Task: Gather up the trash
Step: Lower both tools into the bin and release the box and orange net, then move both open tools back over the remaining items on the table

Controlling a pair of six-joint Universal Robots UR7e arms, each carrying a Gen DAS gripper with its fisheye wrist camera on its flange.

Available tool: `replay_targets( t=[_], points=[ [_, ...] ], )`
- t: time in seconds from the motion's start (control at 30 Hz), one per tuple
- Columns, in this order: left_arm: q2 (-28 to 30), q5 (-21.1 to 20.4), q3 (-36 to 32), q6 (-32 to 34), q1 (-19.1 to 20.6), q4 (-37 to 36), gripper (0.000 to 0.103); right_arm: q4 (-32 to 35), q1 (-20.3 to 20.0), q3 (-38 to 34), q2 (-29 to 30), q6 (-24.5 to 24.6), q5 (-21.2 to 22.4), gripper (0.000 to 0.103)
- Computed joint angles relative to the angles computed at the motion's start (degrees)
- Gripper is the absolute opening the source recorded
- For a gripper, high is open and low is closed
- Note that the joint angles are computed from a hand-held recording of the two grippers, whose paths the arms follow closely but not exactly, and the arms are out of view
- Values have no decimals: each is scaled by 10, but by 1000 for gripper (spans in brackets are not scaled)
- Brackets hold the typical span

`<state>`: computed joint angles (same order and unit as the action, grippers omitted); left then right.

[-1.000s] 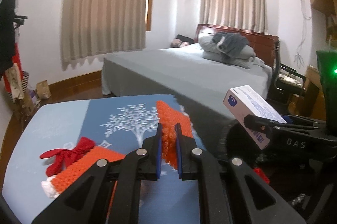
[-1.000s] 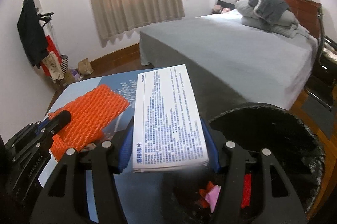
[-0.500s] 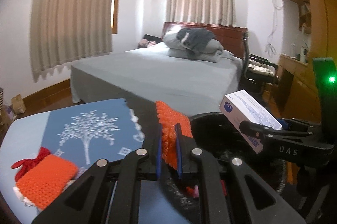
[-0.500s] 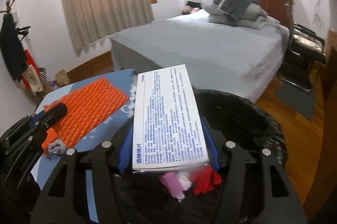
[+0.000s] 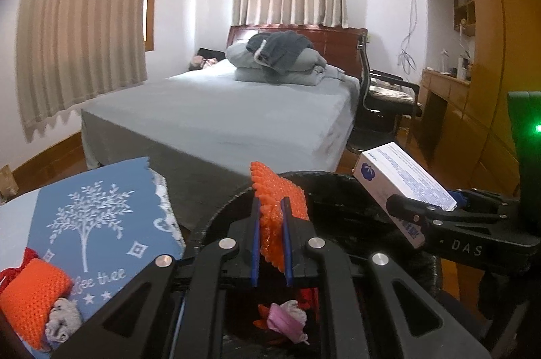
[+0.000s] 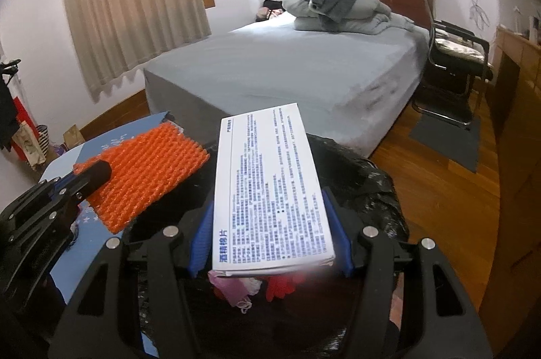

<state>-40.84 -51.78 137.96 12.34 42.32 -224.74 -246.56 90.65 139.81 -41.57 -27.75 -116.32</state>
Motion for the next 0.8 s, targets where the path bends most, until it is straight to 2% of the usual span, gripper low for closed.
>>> replay_targets(
  t=[0.17, 0.23, 0.3, 0.33, 0.37, 0.43, 0.53, 0.63, 0.67, 0.8],
  points=[
    [8, -9, -9, -7, 1, 17, 12, 0, -16, 3, -4, 0, 8, 58],
    [8, -12, -11, -10, 3, 22, 17, -4, -23, 5, -3, -3, 10, 58],
    [5, -17, -12, -10, 8, 27, 34, -3, -24, 2, -2, -4, 4, 60],
    [5, -16, -11, -11, 8, 27, 47, -1, -24, 2, -2, -3, 1, 67],
    [4, -14, -9, -10, 9, 20, 52, -3, -23, 0, -1, -2, -3, 73],
    [1, -6, -6, -10, 7, 15, 57, -14, -22, 0, 3, -5, -4, 77],
    [-9, 10, 1, -10, 8, 6, 66, -35, -19, 0, 7, -13, -1, 90],
    [-19, 37, 11, -8, 7, -12, 83, -33, -14, 1, 4, -12, 7, 97],
    [-23, 43, 15, -7, 7, -20, 87, -29, -11, 1, 3, -11, 10, 97],
    [-48, 74, 38, -1, 7, -39, 90, -20, 8, -6, 7, -14, 13, 97]
  ],
)
